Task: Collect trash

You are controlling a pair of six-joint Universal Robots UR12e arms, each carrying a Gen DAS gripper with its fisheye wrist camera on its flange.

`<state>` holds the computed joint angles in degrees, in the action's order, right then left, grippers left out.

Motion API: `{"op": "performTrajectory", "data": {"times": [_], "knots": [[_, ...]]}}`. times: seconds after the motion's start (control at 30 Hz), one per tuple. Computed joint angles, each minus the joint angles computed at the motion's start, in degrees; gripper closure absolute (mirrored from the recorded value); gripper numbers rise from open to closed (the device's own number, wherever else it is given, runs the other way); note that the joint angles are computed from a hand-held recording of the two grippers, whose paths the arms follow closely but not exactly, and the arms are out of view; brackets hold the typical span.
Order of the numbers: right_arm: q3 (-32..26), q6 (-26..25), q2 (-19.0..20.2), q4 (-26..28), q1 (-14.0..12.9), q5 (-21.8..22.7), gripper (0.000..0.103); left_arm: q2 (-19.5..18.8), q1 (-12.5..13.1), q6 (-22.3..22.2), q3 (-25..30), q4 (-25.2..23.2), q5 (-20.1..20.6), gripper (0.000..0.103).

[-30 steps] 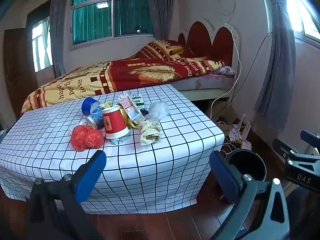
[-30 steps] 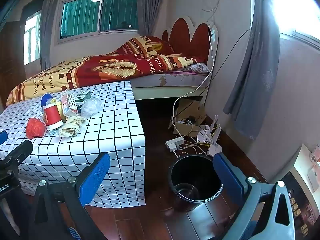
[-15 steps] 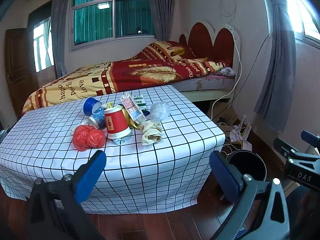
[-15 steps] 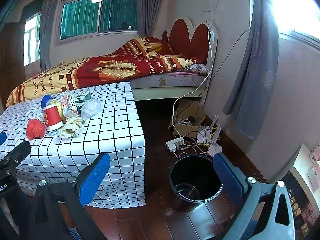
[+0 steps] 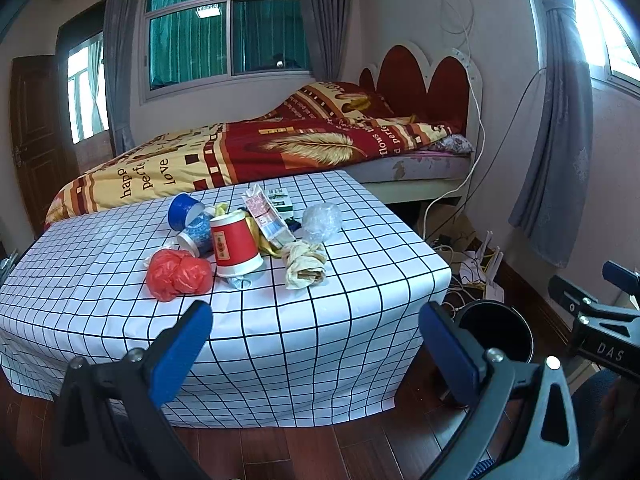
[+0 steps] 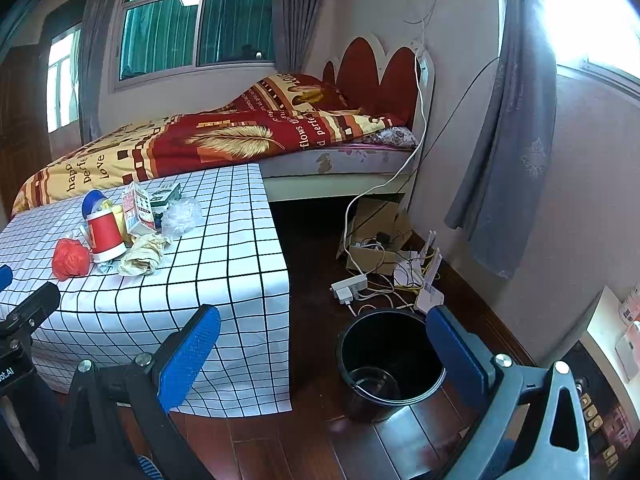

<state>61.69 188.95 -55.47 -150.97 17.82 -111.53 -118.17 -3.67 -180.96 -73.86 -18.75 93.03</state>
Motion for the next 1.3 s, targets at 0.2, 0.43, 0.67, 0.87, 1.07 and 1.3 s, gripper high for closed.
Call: {"op": "performTrajectory", "data": {"times": [0.2,0.43,0.67,0.87,1.07,1.3], "knots": [[-0.01,-0.32,-0.09,0.08,0.07,-0.08,0.0,0.17,-0.01,-0.08,-0.55,0.31,0.09,0.0],[-0.07,-0.29,-0.07,0.07,0.09,-0.16,0.0,0.18,0.11,0.11,-0.52,0.37,-0.15,0.0],[-0.42,-0.38,0.04,0.24,0.04,-0.31,0.0,-0.1,0.02,0.28,0.01,-0.13,-0.01,0.0],[-0.44,-0.38,0.05,0.23,0.02,-0.25,0.0,-0.16,0.02,0.3,0.09,-0.02,0.05,0.0],[-0.49,-0.37,0.07,0.34,0.01,-0.2,0.0,-0.11,0.09,0.22,0.06,-0.12,-0.12,0.0],[-0.59,-0.43,0.06,0.49,0.0,-0.25,0.0,0.06,0.19,0.12,-0.22,0.12,-0.27,0.0]]}}
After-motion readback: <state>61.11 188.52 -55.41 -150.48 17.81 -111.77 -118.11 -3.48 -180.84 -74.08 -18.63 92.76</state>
